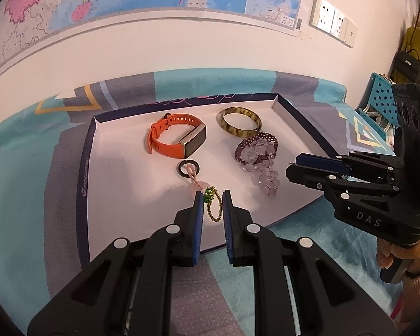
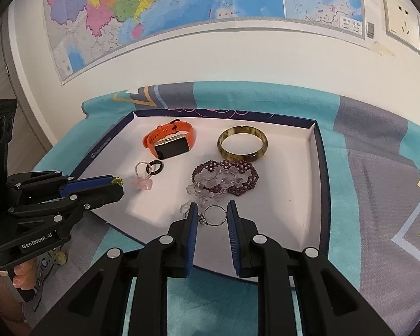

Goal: Organize jewelry
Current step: 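Carry both rings over the navy box, then open both grippers to drop the rings into the box, then withdraw both grippers from the box toward the green charms on the bed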

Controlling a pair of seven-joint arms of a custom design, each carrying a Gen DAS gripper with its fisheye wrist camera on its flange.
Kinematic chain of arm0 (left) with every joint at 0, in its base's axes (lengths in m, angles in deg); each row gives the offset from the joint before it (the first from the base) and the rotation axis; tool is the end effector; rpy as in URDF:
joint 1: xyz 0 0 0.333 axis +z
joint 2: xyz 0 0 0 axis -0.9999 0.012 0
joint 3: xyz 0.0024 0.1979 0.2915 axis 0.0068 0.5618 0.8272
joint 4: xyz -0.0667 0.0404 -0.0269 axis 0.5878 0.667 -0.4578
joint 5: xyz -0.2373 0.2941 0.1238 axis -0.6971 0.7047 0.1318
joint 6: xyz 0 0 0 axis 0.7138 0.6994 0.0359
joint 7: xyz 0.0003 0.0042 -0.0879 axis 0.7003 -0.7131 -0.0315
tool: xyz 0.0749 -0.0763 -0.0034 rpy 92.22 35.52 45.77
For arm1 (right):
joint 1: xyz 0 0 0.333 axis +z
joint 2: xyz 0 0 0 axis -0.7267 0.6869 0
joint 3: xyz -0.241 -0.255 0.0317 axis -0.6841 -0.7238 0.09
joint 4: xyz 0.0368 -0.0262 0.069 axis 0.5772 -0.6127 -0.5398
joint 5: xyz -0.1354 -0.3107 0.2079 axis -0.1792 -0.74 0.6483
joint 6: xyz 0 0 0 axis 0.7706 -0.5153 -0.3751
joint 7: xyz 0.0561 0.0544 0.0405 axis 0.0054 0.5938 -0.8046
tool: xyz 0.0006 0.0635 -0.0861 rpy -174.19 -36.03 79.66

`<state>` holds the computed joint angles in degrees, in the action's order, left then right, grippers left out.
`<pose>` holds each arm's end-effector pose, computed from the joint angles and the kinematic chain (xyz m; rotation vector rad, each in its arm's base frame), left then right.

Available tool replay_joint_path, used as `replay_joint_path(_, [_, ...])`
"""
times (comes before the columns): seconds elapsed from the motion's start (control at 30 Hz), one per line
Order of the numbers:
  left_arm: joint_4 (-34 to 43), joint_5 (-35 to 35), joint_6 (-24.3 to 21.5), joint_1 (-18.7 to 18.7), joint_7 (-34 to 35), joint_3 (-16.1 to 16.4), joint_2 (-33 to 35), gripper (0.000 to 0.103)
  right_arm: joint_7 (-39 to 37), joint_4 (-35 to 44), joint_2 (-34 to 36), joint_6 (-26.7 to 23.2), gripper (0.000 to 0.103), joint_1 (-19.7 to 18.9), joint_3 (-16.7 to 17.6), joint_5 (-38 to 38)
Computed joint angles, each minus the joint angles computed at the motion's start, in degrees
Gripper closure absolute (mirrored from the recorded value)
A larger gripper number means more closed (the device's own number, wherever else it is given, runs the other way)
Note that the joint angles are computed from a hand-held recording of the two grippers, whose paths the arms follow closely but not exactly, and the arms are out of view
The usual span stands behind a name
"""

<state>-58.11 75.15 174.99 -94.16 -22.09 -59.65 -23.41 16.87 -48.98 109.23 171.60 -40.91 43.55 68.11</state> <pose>0.6082 -0.1519 0.4450 -1.9128 1.6558 -0.7686 0.7089 0.1491 0.4558 -1.9170 0.7294 -0.5400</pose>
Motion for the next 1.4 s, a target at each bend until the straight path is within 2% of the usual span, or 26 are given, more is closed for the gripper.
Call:
replay_joint_path(0.77, [2.2, -4.4, -3.0, 0.4, 4.0, -0.7, 2.5, 0.088, 2.6, 1.7, 1.8, 3.3, 0.083, 0.8, 1.0, -3.4])
replay_joint_path(0.93, [2.2, -3.2, -3.2, -0.2, 2.9, 0.0, 2.5, 0.087, 2.7, 1.8, 2.0, 3.9, 0.082, 0.6, 1.4, -3.5])
replay_joint_path(1.07, [2.2, -2.6, -3.0, -0.2, 2.4, 0.1, 2.4, 0.083, 2.5, 1.6, 1.9, 3.9, 0.082, 0.5, 1.6, -3.2])
replay_joint_path(1.17, [1.9, -0.9, -2.7, -0.7, 0.6, 0.7, 2.1, 0.073, 1.7, 1.2, 1.6, 3.8, 0.080, 0.2, 1.7, -2.2])
replay_joint_path(1.27, [1.5, 0.7, -2.4, -0.9, -0.8, 0.9, 1.6, 0.071, -0.8, 0.3, 0.8, 3.5, 0.074, -0.2, 1.9, 0.2])
replay_joint_path(1.4, [0.2, 5.6, -0.8, -1.4, -5.5, 1.9, -0.2, 0.062, -4.6, -2.3, -1.3, 1.9, 0.072, -0.5, 1.4, 4.0])
